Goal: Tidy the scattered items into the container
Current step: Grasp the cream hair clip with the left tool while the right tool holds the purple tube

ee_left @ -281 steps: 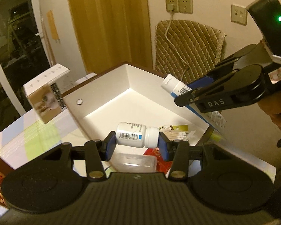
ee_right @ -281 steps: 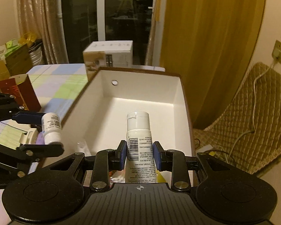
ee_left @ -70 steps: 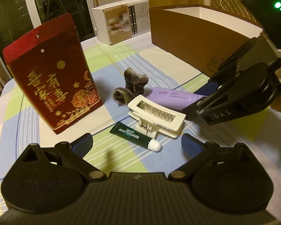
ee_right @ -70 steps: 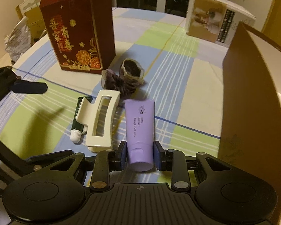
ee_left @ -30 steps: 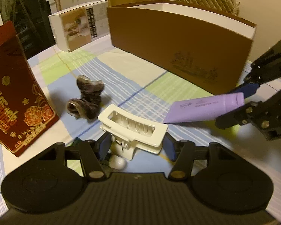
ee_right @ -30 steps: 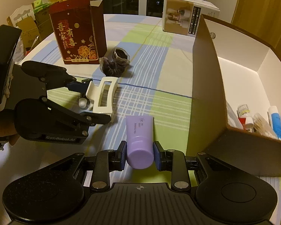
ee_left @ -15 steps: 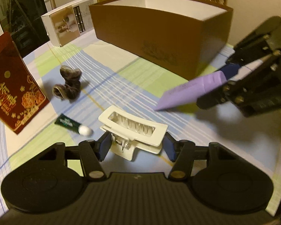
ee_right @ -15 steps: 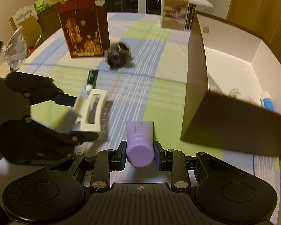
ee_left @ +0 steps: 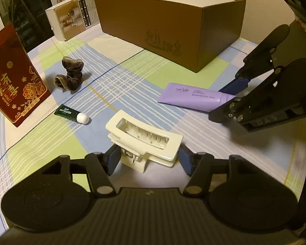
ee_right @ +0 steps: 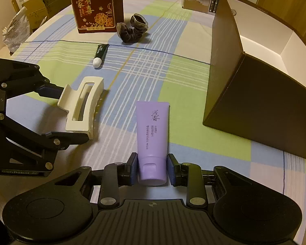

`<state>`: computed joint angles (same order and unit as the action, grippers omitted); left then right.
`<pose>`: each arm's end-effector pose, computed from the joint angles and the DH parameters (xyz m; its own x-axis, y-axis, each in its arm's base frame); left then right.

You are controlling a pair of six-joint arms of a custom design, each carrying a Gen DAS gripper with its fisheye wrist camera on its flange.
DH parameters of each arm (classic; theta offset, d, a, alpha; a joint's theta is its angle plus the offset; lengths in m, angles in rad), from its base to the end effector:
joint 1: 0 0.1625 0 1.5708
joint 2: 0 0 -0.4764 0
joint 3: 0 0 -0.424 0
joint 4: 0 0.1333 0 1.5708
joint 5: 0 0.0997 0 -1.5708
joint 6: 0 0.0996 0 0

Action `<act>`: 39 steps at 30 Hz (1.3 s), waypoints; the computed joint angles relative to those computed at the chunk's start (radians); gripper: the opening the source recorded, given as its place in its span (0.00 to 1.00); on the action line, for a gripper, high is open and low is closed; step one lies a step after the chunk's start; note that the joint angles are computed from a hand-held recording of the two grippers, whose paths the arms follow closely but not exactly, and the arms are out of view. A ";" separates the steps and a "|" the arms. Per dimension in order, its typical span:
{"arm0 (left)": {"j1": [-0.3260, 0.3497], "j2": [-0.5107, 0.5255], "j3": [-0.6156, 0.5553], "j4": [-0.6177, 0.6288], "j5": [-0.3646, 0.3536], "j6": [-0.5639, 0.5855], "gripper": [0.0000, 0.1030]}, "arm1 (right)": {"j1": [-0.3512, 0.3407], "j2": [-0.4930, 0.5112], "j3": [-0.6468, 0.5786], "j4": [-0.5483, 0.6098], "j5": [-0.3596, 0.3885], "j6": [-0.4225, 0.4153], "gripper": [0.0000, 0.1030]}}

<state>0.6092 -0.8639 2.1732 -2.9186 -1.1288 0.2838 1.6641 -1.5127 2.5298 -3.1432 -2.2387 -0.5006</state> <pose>-0.3275 -0.4430 0.0290 -0.2800 0.8627 -0.4211 0.9353 0.3440 0.0827 0.1064 -0.3683 0.2636 -0.6745 -0.1850 0.7147 -0.4592 0.8632 -0.2099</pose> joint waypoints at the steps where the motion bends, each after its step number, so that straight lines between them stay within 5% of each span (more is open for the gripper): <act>1: 0.000 0.000 0.000 0.002 0.000 0.001 0.56 | -0.001 0.001 0.002 -0.006 0.001 -0.004 0.32; 11: 0.014 0.002 -0.001 -0.005 -0.026 0.009 0.66 | -0.008 0.002 0.013 -0.042 0.013 -0.013 0.32; 23: 0.029 0.017 -0.024 -0.005 -0.061 0.021 0.63 | -0.012 -0.005 0.015 -0.044 0.024 0.002 0.31; 39: -0.005 -0.020 -0.002 0.004 -0.021 -0.029 0.63 | 0.045 -0.071 0.019 -0.036 0.026 0.004 0.31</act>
<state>0.6042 -0.8841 2.1712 -2.9150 -1.1499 0.2547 1.7094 -1.5835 2.5484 -3.1789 -2.2129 -0.4966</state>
